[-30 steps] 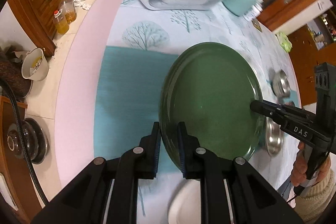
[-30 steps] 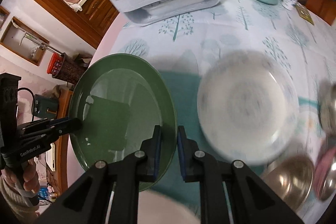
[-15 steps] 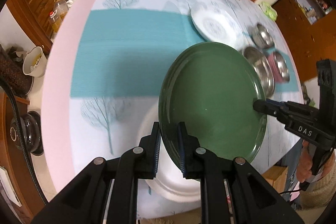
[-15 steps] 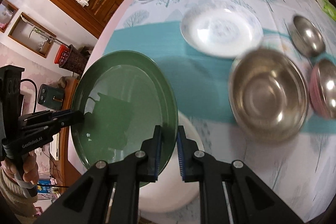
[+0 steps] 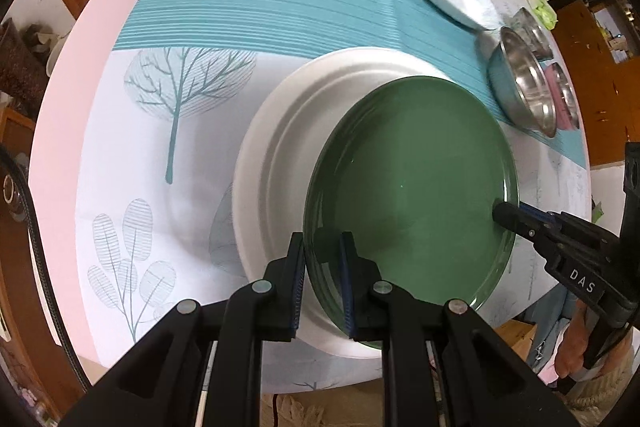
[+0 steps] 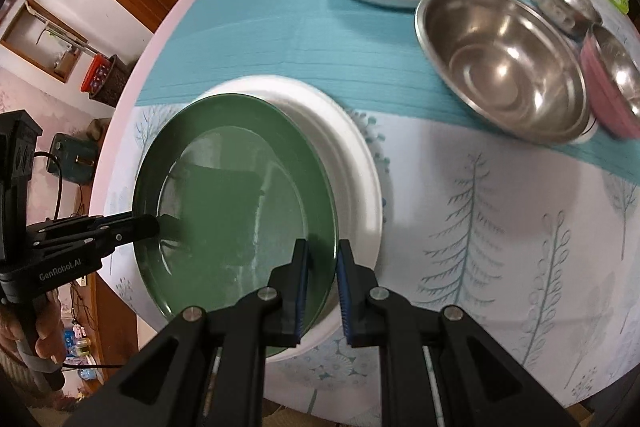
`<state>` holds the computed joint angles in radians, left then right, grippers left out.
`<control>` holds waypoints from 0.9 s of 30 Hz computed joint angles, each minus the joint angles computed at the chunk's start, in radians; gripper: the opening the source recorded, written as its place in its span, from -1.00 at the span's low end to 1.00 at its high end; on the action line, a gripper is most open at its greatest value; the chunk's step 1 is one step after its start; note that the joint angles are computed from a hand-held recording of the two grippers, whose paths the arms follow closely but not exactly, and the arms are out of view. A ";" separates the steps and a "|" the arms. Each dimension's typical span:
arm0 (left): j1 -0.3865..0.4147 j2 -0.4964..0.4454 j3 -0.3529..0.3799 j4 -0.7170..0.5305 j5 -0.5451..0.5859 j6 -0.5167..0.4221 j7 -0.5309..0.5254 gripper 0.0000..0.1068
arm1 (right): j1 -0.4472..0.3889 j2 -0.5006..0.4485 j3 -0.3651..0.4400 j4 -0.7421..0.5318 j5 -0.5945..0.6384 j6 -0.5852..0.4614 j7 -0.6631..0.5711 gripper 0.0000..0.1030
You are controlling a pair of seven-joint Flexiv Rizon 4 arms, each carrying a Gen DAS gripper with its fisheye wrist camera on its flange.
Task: Organize plates and bowls
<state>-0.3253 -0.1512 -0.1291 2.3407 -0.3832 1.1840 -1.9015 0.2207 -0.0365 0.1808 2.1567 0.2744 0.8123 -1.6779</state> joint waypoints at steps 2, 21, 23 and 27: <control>0.000 0.000 0.012 0.003 0.029 -0.002 -0.019 -0.75 | 0.005 -0.004 0.004 0.008 -0.007 0.011 0.008 -0.74; 0.034 -0.061 -0.016 -0.018 -0.016 0.038 0.043 -0.64 | 0.018 -0.037 0.016 0.036 -0.107 0.073 0.100 -0.68; 0.035 -0.064 -0.025 -0.014 -0.039 0.051 0.061 -0.58 | 0.025 -0.036 0.016 0.048 -0.143 0.090 0.122 -0.68; 0.022 -0.049 -0.016 -0.006 -0.027 0.062 0.059 -0.37 | 0.036 -0.017 0.017 0.093 -0.248 0.150 0.168 -0.57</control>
